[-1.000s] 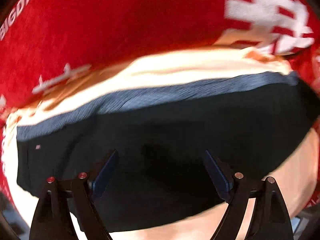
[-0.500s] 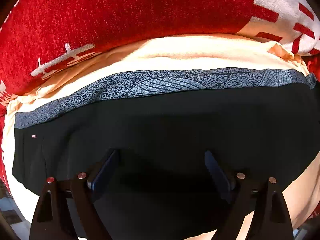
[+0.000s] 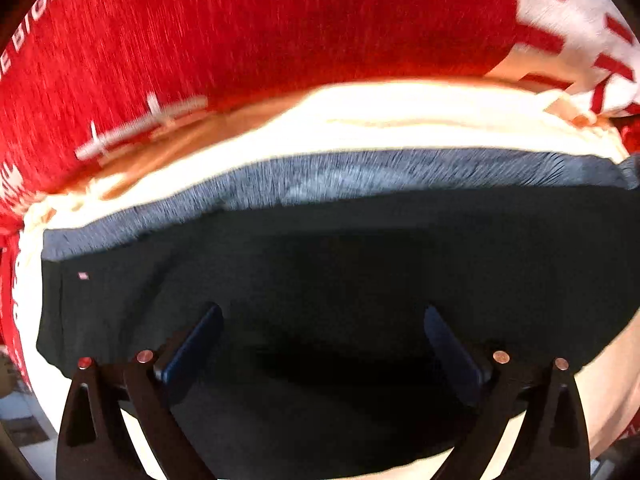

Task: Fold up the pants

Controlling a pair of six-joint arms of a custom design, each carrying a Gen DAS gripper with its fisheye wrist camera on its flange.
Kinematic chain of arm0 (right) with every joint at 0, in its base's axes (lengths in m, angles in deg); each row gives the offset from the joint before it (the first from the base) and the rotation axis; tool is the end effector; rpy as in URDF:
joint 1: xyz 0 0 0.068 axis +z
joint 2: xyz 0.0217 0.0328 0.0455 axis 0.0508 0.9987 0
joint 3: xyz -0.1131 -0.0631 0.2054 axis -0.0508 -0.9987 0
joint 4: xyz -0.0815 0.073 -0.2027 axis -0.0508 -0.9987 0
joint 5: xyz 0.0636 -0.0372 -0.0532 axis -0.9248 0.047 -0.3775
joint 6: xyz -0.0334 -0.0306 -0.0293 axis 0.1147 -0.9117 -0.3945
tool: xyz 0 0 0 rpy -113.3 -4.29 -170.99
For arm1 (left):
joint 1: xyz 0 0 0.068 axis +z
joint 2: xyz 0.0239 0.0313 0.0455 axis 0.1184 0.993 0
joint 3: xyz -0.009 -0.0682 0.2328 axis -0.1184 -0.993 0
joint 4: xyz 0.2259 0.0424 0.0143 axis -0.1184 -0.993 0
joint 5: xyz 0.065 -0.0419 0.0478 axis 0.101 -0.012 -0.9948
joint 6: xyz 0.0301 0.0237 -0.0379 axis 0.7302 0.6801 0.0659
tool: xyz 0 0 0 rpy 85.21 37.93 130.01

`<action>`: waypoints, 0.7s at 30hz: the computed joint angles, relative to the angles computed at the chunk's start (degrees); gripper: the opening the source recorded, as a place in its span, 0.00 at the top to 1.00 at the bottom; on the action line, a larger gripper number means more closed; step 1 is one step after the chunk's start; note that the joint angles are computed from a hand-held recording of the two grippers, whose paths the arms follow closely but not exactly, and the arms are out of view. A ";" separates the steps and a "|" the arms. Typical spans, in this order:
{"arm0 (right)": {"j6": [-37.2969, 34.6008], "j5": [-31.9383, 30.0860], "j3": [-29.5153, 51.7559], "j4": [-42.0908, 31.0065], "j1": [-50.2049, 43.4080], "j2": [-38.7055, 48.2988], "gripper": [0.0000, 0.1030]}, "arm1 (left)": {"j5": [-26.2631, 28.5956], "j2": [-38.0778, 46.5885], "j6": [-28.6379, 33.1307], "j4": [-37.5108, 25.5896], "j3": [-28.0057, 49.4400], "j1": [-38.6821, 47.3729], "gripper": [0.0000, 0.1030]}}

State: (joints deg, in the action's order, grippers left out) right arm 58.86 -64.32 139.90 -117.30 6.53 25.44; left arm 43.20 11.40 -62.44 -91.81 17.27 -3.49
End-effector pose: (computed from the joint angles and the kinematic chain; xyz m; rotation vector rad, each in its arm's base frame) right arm 0.2646 0.0163 0.2492 0.6423 2.7391 0.1274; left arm 0.2966 -0.0498 0.2708 0.0958 2.9506 0.1275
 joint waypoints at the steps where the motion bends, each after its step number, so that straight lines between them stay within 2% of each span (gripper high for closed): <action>1: 1.46 2.35 0.24 -2.55 1.75 -3.02 0.74 | 0.55 0.02 0.35 -0.13 1.05 0.15 0.01; 3: 2.79 2.49 0.36 -4.21 4.42 -8.46 0.74 | 1.20 0.76 0.53 0.20 2.85 -0.30 0.01; 5: 0.31 1.05 2.64 -4.72 9.38 -9.61 0.74 | 1.02 2.72 0.93 1.03 4.18 -0.67 0.01; 7: -4.13 -1.04 6.55 -3.98 12.62 -4.72 0.74 | -0.04 7.26 -0.78 2.74 6.97 -2.01 0.01; 8: -5.96 -3.30 8.13 -1.28 13.64 -0.85 0.74 | -0.34 8.68 -2.09 3.35 7.98 -2.40 0.01; 10: -6.38 -5.51 11.27 3.48 15.26 6.74 0.74 | -0.42 12.50 -5.93 4.94 10.05 -1.95 0.01; 12: -8.11 -7.71 15.78 7.30 15.79 16.07 0.74 | 0.30 15.56 -7.15 6.18 12.06 -0.67 0.01; 15: -9.11 -5.42 19.68 8.70 16.69 24.74 0.77 | -1.55 18.30 -5.70 8.17 14.42 0.36 0.01; 18: -9.96 -3.45 16.84 13.41 14.82 23.66 0.79 | -3.62 22.12 -4.05 5.43 20.49 2.69 0.01; 20: -9.82 4.42 20.06 9.21 14.23 25.37 0.79 | -4.05 22.79 -4.07 2.65 23.38 4.49 0.01; 21: -8.97 4.14 20.55 7.83 12.49 25.34 0.79 | -4.09 21.95 -3.43 1.46 23.60 5.55 0.01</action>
State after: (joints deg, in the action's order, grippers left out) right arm 49.89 -60.18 160.44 -109.47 19.02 50.78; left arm 39.11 33.35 -65.87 -90.34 40.87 2.06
